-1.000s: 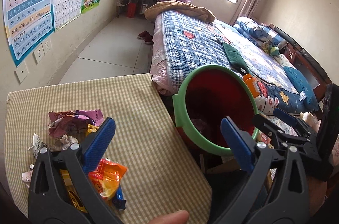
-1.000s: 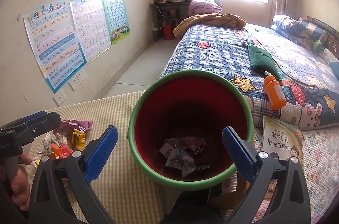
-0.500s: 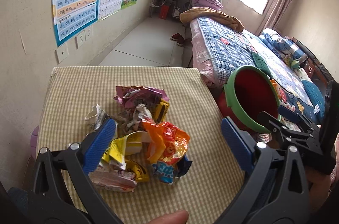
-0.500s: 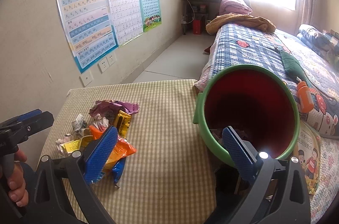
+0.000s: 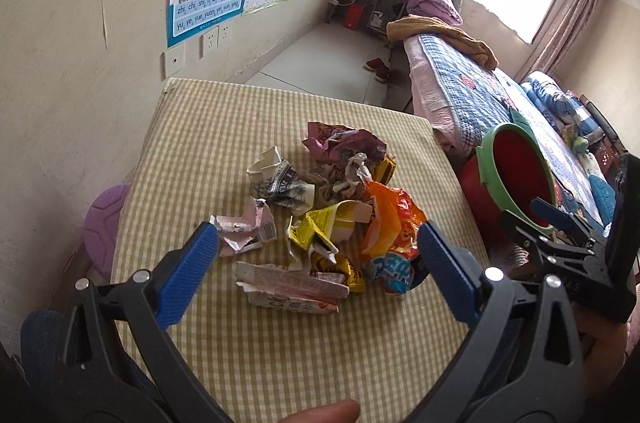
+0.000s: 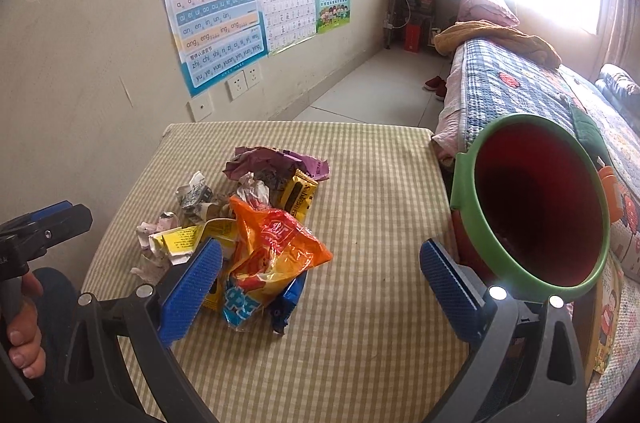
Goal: Collect trash
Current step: 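Move both tools back over the remaining trash pile, then grasp the orange snack bag with the right gripper while the left gripper grasps a yellow wrapper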
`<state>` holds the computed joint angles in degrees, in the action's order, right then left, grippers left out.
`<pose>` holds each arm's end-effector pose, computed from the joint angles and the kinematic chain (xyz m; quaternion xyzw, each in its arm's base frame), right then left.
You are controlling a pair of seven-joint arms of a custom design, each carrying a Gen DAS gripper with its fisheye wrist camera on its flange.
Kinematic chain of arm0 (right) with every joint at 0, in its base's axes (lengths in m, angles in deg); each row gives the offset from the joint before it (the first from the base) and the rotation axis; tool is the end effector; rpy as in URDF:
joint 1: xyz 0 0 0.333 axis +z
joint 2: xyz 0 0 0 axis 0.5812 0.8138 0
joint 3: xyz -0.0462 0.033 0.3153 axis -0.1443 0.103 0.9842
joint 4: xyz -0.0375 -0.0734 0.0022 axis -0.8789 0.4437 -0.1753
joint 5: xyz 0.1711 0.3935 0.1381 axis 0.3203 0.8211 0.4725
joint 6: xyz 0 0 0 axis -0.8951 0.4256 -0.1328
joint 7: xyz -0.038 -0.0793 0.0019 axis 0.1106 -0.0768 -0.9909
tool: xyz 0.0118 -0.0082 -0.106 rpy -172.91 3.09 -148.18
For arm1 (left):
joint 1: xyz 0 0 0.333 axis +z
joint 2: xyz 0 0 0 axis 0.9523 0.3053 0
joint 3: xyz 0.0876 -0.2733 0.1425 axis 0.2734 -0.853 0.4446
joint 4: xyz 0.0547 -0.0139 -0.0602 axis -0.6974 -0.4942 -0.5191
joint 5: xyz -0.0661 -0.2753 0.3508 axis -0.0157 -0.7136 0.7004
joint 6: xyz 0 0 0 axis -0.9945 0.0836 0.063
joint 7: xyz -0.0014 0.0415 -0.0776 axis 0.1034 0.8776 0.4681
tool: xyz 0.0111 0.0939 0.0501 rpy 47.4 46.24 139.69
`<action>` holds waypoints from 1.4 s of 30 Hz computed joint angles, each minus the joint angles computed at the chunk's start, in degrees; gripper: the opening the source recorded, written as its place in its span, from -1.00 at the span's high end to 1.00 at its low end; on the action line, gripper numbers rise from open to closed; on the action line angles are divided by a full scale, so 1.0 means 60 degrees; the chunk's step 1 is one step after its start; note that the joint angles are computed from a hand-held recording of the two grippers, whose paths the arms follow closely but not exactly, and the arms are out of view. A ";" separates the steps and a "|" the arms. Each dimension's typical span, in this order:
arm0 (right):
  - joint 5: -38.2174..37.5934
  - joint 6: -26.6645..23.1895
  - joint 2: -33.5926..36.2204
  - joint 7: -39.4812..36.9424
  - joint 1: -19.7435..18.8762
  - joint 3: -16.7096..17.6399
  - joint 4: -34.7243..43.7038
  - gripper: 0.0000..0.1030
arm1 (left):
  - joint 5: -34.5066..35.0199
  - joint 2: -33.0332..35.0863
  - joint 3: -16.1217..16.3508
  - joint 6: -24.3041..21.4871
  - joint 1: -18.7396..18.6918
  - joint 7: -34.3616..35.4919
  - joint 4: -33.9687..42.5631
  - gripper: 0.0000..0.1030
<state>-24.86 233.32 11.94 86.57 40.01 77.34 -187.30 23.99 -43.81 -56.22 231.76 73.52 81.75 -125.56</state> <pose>0.6213 0.0327 0.4137 -0.6069 0.6994 -0.2639 0.2699 0.7095 -0.2026 0.4209 -0.5579 0.7406 -0.3645 0.0857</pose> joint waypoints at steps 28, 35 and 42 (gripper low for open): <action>0.3599 -0.0965 0.1651 -0.3212 0.0608 0.0051 0.1396 -0.85 | 0.0988 0.1694 0.0191 -0.1756 -0.0196 -0.1047 0.1726 -0.80; 0.4289 -0.1302 0.2187 -0.3980 0.0575 0.0131 0.1988 -0.71 | 0.1390 0.2390 0.0200 -0.2360 -0.0302 -0.1447 0.2520 -0.64; 0.4646 -0.1650 0.2664 -0.4406 0.0598 0.0119 0.2472 -0.61 | 0.1535 0.3040 0.0145 -0.2918 -0.0350 -0.1650 0.3292 -0.39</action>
